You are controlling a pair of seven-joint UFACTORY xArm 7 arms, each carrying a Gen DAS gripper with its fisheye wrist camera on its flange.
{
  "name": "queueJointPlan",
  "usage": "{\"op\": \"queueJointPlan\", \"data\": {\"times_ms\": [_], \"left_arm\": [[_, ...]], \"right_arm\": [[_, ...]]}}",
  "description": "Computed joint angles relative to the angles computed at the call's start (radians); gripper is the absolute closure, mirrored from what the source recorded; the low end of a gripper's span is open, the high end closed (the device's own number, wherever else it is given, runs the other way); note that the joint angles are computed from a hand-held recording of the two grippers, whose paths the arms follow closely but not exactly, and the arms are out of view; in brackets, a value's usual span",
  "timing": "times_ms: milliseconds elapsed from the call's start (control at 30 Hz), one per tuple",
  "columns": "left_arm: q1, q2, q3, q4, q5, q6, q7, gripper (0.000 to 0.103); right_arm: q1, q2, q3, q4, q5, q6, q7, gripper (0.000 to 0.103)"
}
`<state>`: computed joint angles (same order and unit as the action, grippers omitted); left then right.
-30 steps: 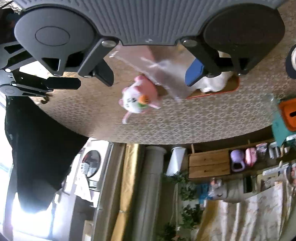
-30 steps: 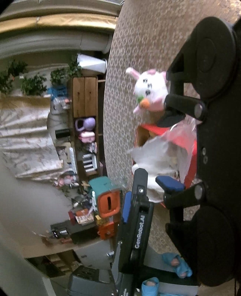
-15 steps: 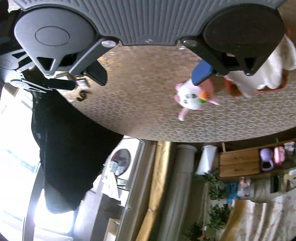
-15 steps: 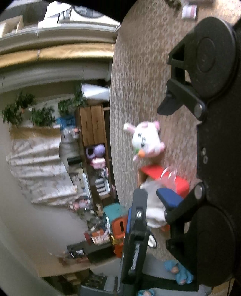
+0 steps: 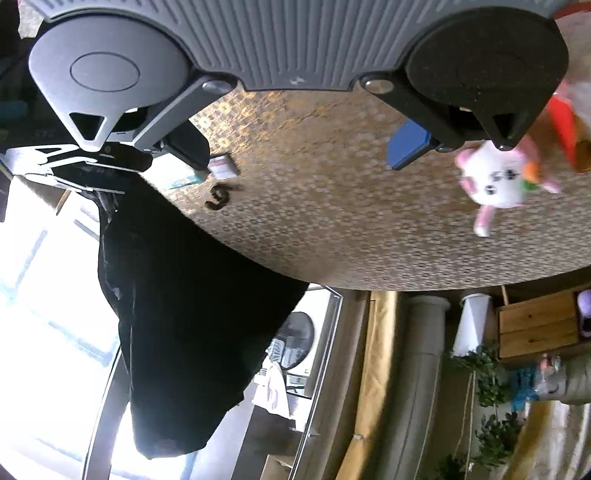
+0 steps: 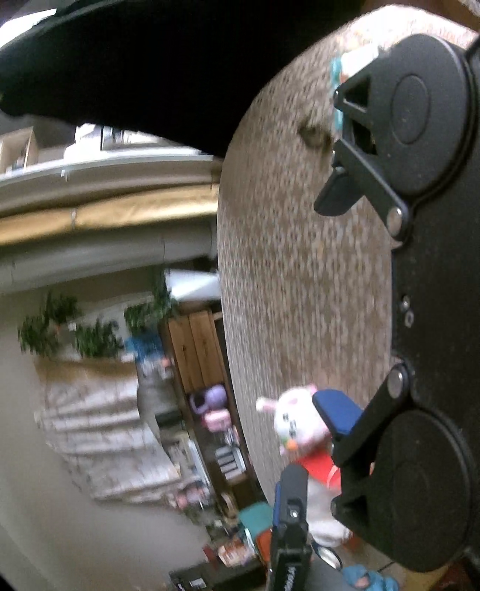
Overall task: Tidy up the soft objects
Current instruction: 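Move both open grippers back to the scrunchie and wipe packet on the table, then grasp the white wipe packet with the left gripper while the right grasps the brown scrunchie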
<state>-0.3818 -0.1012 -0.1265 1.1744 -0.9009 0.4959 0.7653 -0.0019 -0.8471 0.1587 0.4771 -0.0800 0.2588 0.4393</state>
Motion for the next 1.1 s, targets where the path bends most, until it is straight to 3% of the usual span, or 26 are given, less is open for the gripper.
{"op": "queueJointPlan", "data": {"times_ms": [100, 300, 500, 667, 800, 1100], "left_arm": [[-0.016, 0.063, -0.027, 0.041, 0.003, -0.028, -0.007, 0.0], [-0.038, 0.202, -0.098, 0.128, 0.128, -0.119, -0.104, 0.0], [-0.084, 0.323, -0.13, 0.189, 0.377, -0.244, -0.307, 0.0], [-0.177, 0.437, -0.07, 0.275, 0.628, -0.262, -0.542, 0.0], [-0.219, 0.52, -0.053, 0.34, 0.752, -0.275, -0.65, 0.0], [-0.289, 0.699, -0.039, 0.537, 0.929, -0.194, -0.817, 0.0]], "right_arm": [[-0.026, -0.006, -0.034, -0.022, -0.006, 0.008, -0.017, 0.002], [-0.075, 0.04, -0.114, -0.03, -0.003, 0.015, -0.083, 0.002], [-0.122, 0.153, -0.173, 0.015, 0.021, 0.007, -0.143, 0.002], [-0.167, 0.266, -0.187, 0.069, 0.026, -0.018, -0.169, 0.003], [-0.201, 0.361, -0.185, 0.113, 0.018, -0.041, -0.178, 0.005], [-0.217, 0.54, -0.197, 0.224, 0.023, -0.028, -0.168, 0.006]]}}
